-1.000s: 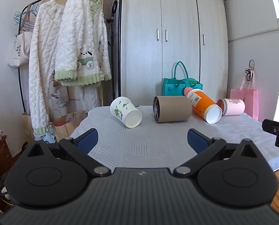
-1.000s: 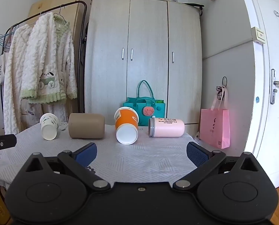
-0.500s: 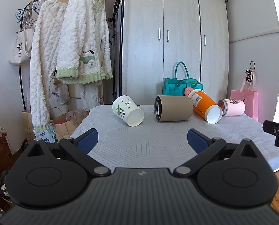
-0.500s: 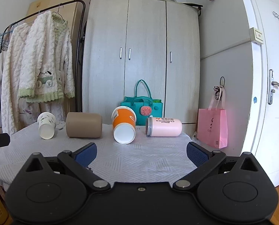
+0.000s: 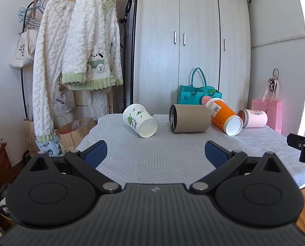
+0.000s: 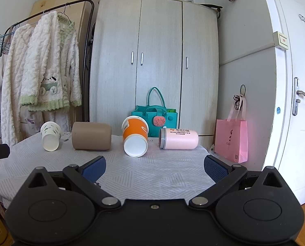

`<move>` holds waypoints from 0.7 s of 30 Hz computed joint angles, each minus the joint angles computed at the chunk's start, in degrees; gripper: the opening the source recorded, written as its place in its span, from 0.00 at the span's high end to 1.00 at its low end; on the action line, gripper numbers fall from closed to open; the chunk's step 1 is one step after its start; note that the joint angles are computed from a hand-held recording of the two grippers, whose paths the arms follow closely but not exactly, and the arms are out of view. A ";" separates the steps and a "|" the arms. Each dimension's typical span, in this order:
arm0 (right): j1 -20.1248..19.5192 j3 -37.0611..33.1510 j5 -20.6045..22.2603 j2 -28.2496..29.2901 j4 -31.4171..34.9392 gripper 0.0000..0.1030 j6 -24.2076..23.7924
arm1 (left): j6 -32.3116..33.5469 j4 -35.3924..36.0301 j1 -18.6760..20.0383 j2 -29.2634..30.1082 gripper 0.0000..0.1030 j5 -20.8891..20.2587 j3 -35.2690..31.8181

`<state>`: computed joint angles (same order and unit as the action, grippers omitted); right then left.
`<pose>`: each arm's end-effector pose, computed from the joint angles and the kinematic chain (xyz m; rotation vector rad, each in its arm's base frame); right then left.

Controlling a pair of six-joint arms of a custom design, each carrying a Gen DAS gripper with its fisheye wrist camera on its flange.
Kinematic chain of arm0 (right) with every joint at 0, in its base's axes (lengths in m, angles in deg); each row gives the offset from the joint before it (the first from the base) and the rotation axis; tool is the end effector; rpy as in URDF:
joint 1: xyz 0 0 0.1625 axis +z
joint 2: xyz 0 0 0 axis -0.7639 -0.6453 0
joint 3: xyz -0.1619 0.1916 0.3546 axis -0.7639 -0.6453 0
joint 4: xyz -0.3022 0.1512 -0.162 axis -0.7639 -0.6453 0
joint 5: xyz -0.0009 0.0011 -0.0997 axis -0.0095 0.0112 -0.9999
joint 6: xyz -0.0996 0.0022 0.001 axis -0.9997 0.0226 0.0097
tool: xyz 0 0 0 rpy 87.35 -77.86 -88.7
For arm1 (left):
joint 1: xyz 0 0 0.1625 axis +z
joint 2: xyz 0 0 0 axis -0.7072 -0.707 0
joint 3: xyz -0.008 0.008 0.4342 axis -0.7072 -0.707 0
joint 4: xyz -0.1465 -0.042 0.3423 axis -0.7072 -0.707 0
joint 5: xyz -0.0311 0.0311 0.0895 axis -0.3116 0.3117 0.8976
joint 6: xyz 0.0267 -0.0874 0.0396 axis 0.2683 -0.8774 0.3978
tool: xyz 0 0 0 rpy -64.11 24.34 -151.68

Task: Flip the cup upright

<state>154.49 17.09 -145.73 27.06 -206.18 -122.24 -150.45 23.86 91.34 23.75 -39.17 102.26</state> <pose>0.2614 -0.5687 0.0985 0.8883 -2.0007 1.4896 -0.1616 -0.4928 0.1979 0.3052 1.7622 -1.5811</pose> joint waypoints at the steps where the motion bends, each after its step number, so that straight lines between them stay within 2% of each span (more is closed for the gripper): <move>1: -0.05 0.03 0.02 -0.01 -0.03 0.00 -0.02 | 0.07 -0.17 0.00 0.00 0.00 -0.01 0.06; 7: -0.14 0.16 0.28 -0.16 0.23 0.00 0.37 | 0.66 -1.19 0.01 -0.13 0.00 -0.72 0.45; 21: 0.02 0.31 0.23 -0.31 1.03 0.00 -0.21 | -6.43 5.09 0.76 -0.34 0.00 -1.61 -1.26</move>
<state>154.51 17.40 -145.50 26.75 -205.15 -122.45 -156.88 28.95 92.10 23.41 -40.78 101.00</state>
